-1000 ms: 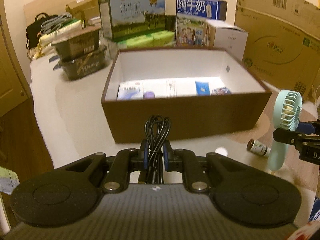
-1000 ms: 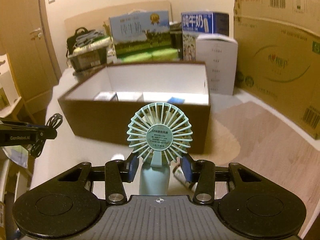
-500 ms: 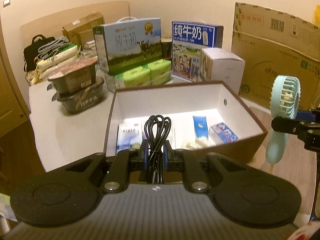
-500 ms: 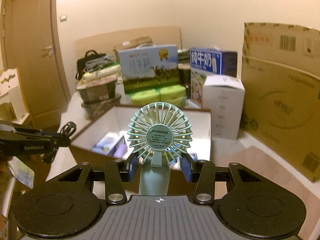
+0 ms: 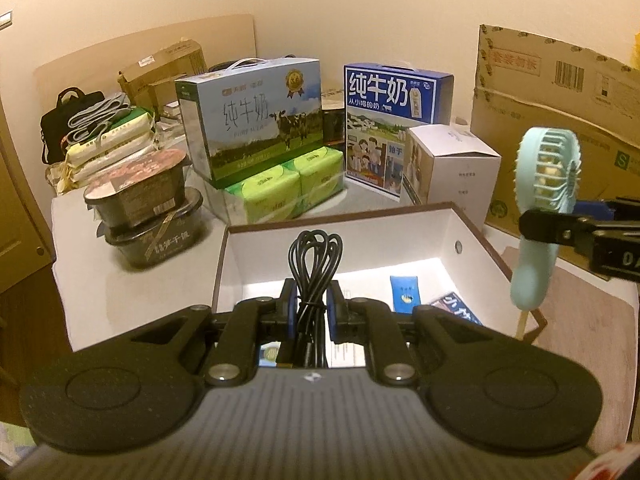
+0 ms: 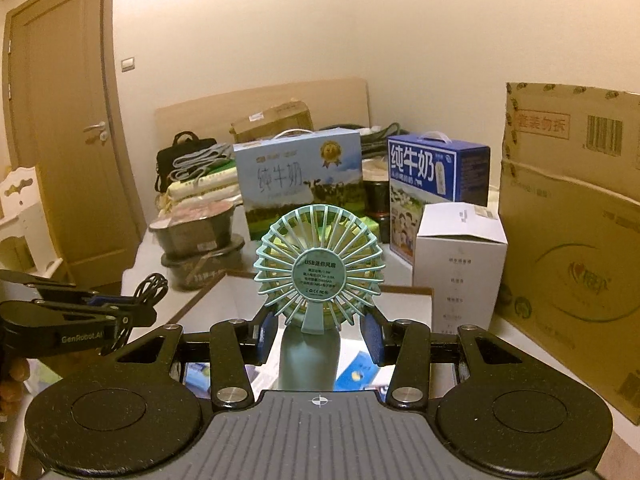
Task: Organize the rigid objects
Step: 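Lift the black cable and mint fan and carry them toward the brown box, then lower the black cable and mint fan into the brown box and open both tools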
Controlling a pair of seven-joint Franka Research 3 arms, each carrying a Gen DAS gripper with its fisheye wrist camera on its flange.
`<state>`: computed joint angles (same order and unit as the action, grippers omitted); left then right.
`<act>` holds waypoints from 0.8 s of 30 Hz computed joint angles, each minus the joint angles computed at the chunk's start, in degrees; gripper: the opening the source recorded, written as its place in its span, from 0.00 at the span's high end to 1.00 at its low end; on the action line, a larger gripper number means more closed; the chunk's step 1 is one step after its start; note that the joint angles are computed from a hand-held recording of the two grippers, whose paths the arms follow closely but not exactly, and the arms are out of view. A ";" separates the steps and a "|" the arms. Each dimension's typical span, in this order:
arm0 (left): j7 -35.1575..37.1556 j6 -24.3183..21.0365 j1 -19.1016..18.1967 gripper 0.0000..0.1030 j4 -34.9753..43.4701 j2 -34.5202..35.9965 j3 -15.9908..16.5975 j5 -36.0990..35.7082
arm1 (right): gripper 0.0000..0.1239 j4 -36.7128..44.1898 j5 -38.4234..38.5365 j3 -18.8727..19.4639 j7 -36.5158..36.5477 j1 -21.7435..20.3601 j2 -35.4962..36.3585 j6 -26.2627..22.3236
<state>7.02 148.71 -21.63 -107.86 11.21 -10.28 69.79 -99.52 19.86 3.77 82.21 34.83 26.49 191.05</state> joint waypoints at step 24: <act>9.62 1.46 -0.60 0.86 11.36 12.21 4.60 -11.65 | 0.64 19.48 -9.29 -9.38 10.46 4.45 14.92 -13.46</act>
<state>16.63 150.17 -22.23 -96.50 23.42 -5.69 58.14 -80.04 10.57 -5.61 92.67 39.28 41.41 177.59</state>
